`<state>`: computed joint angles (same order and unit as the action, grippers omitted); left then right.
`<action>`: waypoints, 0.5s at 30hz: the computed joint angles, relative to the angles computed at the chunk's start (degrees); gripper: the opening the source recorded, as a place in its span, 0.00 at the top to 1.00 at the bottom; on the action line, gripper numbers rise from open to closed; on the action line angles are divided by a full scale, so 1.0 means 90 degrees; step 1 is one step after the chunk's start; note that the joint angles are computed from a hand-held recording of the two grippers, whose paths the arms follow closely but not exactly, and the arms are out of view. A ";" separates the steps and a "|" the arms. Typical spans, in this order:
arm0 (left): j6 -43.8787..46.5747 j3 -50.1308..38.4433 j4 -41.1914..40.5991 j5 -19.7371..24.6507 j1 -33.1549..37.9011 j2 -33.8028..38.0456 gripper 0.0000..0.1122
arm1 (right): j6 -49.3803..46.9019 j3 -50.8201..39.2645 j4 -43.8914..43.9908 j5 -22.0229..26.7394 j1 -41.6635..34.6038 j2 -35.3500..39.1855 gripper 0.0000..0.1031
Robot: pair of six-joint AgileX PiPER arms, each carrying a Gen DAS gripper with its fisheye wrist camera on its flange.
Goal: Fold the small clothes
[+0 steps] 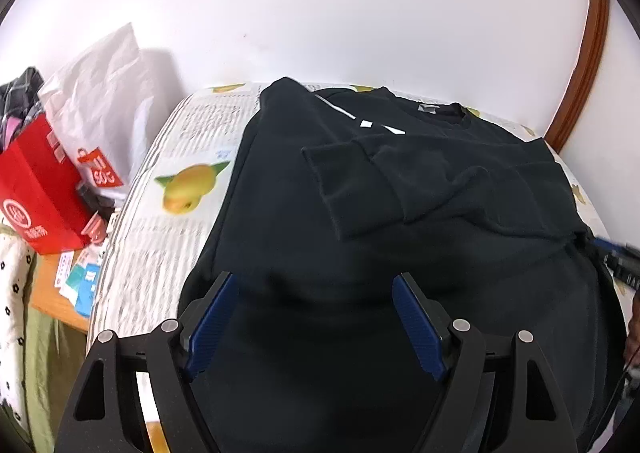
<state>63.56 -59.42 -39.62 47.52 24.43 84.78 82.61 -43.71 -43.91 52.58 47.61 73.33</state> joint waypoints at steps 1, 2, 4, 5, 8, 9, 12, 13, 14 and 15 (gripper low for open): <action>-0.0149 -0.0028 0.0097 -0.0143 -0.0173 0.0024 0.32 | 0.0008 0.0099 -0.0015 -0.0144 -0.0091 0.0027 0.64; -0.0301 -0.0036 0.0225 -0.0310 -0.0357 0.0035 0.32 | 0.0026 0.0179 -0.0070 -0.0364 -0.0229 0.0140 0.65; -0.0563 -0.0042 0.0475 -0.0593 -0.0676 0.0062 0.32 | 0.0105 0.0237 -0.0224 -0.0631 -0.0387 0.0288 0.67; -0.0676 -0.0025 0.0599 -0.0740 -0.0828 0.0075 0.33 | 0.0177 0.0276 -0.0338 -0.0819 -0.0511 0.0369 0.67; -0.0951 0.0045 0.0924 -0.1158 -0.1224 0.0170 0.33 | 0.0430 0.0395 -0.0641 -0.1195 -0.0772 0.0425 0.69; -0.1062 0.0026 0.1064 -0.1273 -0.1365 0.0255 0.34 | 0.0509 0.0391 -0.0741 -0.1246 -0.0851 0.0467 0.69; -0.1594 -0.0087 0.1554 -0.1627 -0.1772 0.0552 0.40 | 0.0829 0.0408 -0.1151 -0.1339 -0.1003 0.0630 0.70; -0.1734 -0.0129 0.1669 -0.1686 -0.1864 0.0637 0.42 | 0.0925 0.0418 -0.1281 -0.1375 -0.1039 0.0696 0.70; -0.1890 -0.0188 0.1797 -0.1754 -0.1984 0.0756 0.43 | 0.0958 0.0408 -0.1320 -0.1389 -0.1092 0.0773 0.70; -0.1988 -0.0214 0.1895 -0.1846 -0.2085 0.0852 0.45 | 0.1046 0.0420 -0.1410 -0.1393 -0.1109 0.0821 0.72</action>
